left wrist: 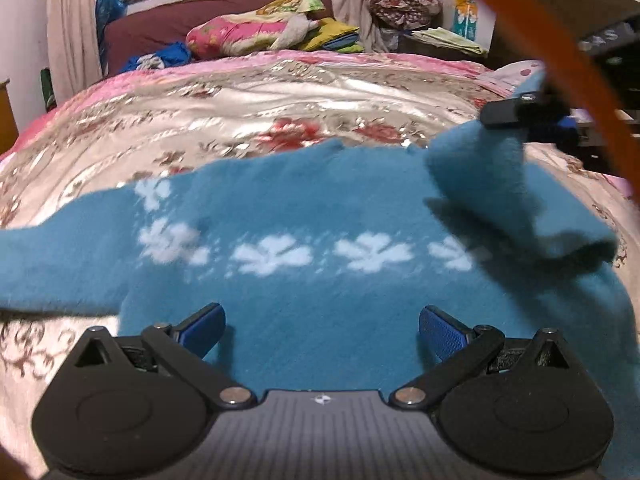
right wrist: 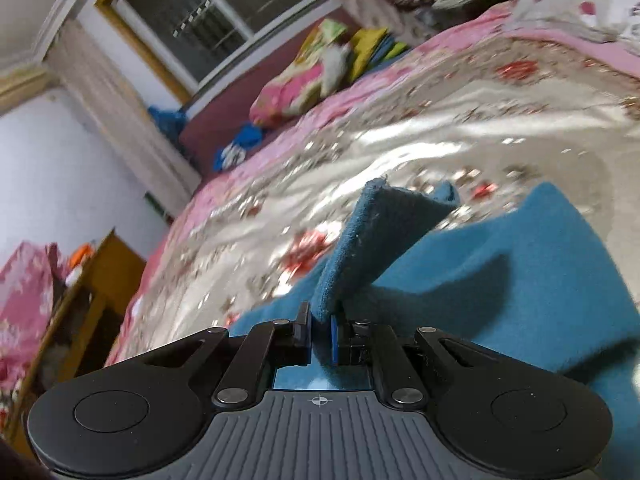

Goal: Fold small clothes

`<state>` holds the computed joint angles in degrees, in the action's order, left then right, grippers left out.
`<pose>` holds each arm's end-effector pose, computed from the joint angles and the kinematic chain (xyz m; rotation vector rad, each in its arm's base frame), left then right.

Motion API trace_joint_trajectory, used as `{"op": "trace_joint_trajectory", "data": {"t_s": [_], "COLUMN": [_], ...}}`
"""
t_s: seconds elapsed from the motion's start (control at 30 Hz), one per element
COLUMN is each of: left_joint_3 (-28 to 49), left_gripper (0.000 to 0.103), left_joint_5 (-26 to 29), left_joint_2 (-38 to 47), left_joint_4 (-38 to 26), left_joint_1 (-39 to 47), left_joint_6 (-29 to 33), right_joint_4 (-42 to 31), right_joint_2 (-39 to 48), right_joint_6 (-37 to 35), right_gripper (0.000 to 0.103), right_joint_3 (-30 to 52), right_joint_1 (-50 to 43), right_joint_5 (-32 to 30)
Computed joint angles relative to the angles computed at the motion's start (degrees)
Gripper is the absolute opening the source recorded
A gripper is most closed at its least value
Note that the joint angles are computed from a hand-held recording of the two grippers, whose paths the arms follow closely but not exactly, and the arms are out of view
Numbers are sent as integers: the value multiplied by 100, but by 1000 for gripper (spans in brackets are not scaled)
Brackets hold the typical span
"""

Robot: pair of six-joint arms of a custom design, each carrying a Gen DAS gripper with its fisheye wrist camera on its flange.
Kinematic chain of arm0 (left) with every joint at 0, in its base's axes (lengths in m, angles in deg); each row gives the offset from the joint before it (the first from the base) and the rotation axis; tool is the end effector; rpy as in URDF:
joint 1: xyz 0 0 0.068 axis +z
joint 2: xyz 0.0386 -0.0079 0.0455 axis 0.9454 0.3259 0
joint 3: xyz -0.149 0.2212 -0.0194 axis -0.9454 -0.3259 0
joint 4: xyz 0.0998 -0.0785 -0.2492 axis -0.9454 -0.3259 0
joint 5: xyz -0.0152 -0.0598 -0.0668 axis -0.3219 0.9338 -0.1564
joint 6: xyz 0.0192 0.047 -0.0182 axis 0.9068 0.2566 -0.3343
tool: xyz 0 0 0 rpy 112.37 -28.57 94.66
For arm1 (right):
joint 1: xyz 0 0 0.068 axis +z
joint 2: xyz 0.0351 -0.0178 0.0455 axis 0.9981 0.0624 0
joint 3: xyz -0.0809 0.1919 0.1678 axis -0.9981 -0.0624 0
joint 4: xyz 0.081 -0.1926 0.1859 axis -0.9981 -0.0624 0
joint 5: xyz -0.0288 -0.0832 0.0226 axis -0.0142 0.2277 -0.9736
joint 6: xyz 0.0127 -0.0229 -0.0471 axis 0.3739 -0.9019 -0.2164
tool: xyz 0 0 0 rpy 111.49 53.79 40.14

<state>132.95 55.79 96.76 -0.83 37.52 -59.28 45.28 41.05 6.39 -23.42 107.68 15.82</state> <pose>0.2888 -0.1801 0.1560 0.1697 2.3349 -0.1577 0.3043 0.1202 0.2127 0.2627 2.1880 0.6292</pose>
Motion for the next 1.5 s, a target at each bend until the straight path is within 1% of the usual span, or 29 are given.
{"op": "trace_joint_trajectory", "data": {"t_s": [0.1, 0.3, 0.43, 0.6, 0.7, 0.77, 0.83, 0.9, 1.0, 1.2, 1.33, 1.37, 1.43, 1.5], "left_joint_3": [-468, -1341, -1437, -1460, -1489, -1544, -1565, -1573, -1584, -1565, -1576, -1587, -1590, -1580], "left_gripper": [103, 103, 103, 103, 103, 103, 103, 103, 103, 103, 103, 103, 103, 103], "left_joint_5": [169, 724, 982, 1194, 1213, 1323, 1398, 1392, 1417, 1480, 1531, 1552, 1572, 1561], "left_joint_2": [-433, -1380, -1583, -1680, -1788, -1846, -1834, -1799, -1811, -1722, -1695, -1696, -1696, -1693], "left_joint_4": [149, 254, 260, 333, 338, 335, 323, 330, 341, 374, 385, 394, 398, 399], "left_joint_1": [147, 540, 790, 1128, 1345, 1525, 1654, 1724, 1829, 1988, 2049, 2073, 2092, 2092], "left_joint_6": [45, -204, -109, -4, 52, -3, -45, -47, -36, -17, -2, 13, 28, 29], "right_joint_4": [11, -130, -313, -493, -571, -581, -522, -637, -704, -650, -698, -740, -945, -737], "right_joint_2": [384, 1237, 1813, 2294, 2512, 2624, 2650, 2752, 2898, 3030, 3194, 3249, 3403, 3365], "right_joint_6": [41, -75, -191, -470, -550, -619, -843, -1089, -1170, -1078, -1238, -1237, -1147, -1116], "right_gripper": [10, 10, 10, 10, 10, 10, 10, 10, 10, 10, 10, 14, 15, 21], "right_joint_3": [275, 1040, 1538, 1954, 2130, 2232, 2209, 2325, 2396, 2522, 2722, 2767, 2925, 2784], "right_joint_1": [296, 815, 1115, 1407, 1532, 1611, 1734, 1833, 1885, 1925, 2002, 2009, 1962, 1936], "right_joint_5": [163, 635, 987, 1337, 1462, 1542, 1656, 1667, 1638, 1699, 1758, 1765, 1588, 1469]}}
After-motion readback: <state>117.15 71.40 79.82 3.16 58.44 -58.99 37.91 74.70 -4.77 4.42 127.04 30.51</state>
